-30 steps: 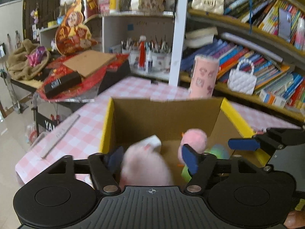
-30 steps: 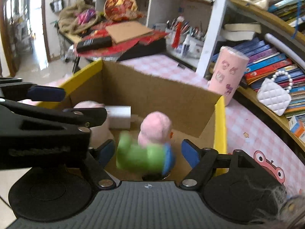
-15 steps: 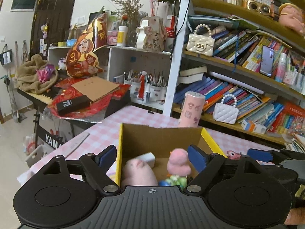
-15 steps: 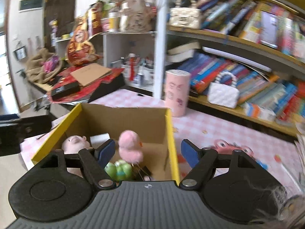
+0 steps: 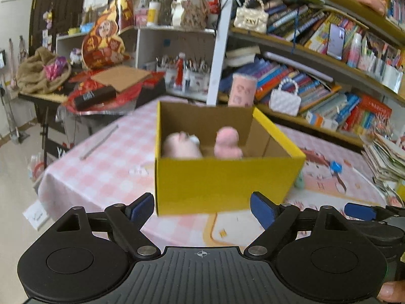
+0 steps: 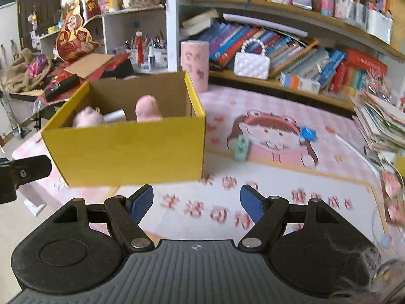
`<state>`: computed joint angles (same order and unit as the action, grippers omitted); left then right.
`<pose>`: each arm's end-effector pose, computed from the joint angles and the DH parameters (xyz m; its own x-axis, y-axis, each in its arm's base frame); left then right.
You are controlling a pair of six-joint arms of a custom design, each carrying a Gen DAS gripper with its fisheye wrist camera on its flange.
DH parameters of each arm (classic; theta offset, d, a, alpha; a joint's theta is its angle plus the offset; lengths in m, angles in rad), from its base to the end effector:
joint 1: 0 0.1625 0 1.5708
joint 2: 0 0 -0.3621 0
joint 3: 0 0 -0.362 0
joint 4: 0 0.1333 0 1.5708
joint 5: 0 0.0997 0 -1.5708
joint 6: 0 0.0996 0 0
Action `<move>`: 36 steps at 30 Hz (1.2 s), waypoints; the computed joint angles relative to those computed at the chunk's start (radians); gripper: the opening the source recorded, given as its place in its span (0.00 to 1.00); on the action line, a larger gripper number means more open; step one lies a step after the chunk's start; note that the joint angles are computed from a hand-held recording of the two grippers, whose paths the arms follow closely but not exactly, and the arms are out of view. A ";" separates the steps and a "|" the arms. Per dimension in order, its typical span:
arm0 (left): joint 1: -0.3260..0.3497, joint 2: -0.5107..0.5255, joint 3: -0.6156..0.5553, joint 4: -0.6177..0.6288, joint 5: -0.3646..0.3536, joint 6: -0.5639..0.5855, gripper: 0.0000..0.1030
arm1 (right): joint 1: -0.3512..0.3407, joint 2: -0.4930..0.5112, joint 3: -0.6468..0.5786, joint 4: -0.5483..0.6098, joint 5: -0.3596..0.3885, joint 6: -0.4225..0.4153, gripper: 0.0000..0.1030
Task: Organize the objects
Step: 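Lift both open tools out of the box and move toward the mint clip and blue toy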
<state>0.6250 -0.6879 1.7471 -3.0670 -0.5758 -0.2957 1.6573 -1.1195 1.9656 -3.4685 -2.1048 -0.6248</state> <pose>-0.3356 -0.5095 0.0698 -0.7943 0.0692 -0.6036 0.5261 0.5753 -0.6263 0.1274 -0.5127 0.2613 -0.7014 0.0076 0.7127 -0.5587 0.6150 -0.5565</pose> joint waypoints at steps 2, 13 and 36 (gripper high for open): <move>-0.007 -0.014 0.026 0.028 -0.012 -0.029 0.83 | -0.001 -0.011 0.026 -0.013 -0.015 0.012 0.73; -0.034 -0.026 0.079 0.113 -0.122 -0.075 0.83 | -0.020 -0.067 0.142 -0.102 -0.134 0.065 0.73; -0.022 0.209 -0.225 0.195 -0.325 0.100 0.83 | -0.159 -0.177 0.130 -0.081 -0.203 0.135 0.73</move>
<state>0.6026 -0.4788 1.5222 -2.8721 -0.9004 -0.1958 1.4981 -1.2966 2.0959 -3.5497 -2.3080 -0.4899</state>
